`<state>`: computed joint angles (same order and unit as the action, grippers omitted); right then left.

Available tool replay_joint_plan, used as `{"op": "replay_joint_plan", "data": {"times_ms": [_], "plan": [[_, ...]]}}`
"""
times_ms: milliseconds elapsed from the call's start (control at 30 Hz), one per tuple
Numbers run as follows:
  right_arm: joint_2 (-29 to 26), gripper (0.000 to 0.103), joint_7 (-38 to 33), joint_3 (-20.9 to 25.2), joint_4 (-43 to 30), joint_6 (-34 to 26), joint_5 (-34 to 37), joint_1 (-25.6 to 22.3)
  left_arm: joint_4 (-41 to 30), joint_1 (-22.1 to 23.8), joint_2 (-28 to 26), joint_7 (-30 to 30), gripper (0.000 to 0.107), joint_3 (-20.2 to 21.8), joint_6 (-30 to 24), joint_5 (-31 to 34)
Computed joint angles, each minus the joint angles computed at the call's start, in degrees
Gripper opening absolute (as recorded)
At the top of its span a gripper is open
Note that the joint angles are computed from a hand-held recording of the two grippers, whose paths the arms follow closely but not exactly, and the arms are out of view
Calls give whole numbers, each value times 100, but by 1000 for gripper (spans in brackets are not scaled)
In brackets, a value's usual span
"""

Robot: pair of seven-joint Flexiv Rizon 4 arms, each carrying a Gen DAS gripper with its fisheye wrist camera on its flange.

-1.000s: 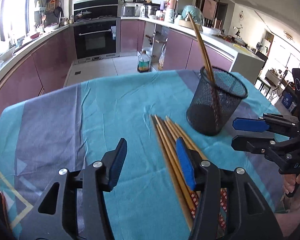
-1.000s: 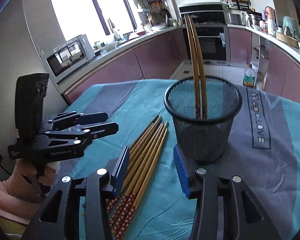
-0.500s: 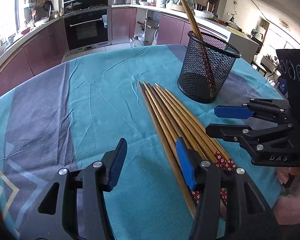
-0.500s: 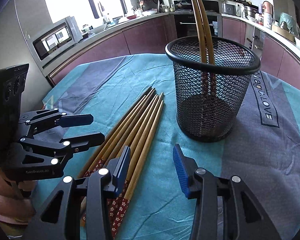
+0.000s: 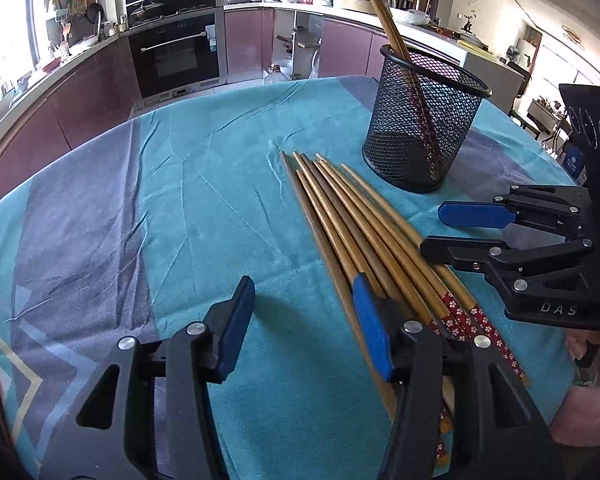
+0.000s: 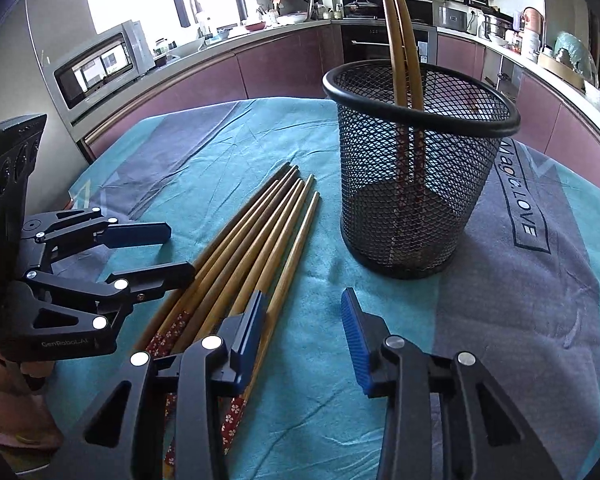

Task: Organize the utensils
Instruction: 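Move the right gripper back over the chopstick row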

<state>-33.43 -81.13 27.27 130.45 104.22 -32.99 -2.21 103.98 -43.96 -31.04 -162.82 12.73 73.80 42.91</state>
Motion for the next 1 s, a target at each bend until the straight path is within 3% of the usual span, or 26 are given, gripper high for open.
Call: {"op": "replay_joint_plan", "data": {"times_ms": [100, 300, 600, 1000], "plan": [[132, 34, -58, -380, 81, 106, 177, 416, -26, -19, 14, 91, 51, -29, -122, 25], [148, 34, -71, -560, 56, 139, 312, 658, -83, 90, -23, 151, 49, -112, -137, 36], [166, 29, -111, -820, 18, 205, 524, 1021, -218, 129, -123, 312, 29, -143, -233, -91], [74, 22, -34, -921, -122, 251, 701, 1245, -491, 282, -360, 628, 28, -90, -146, -551]]}}
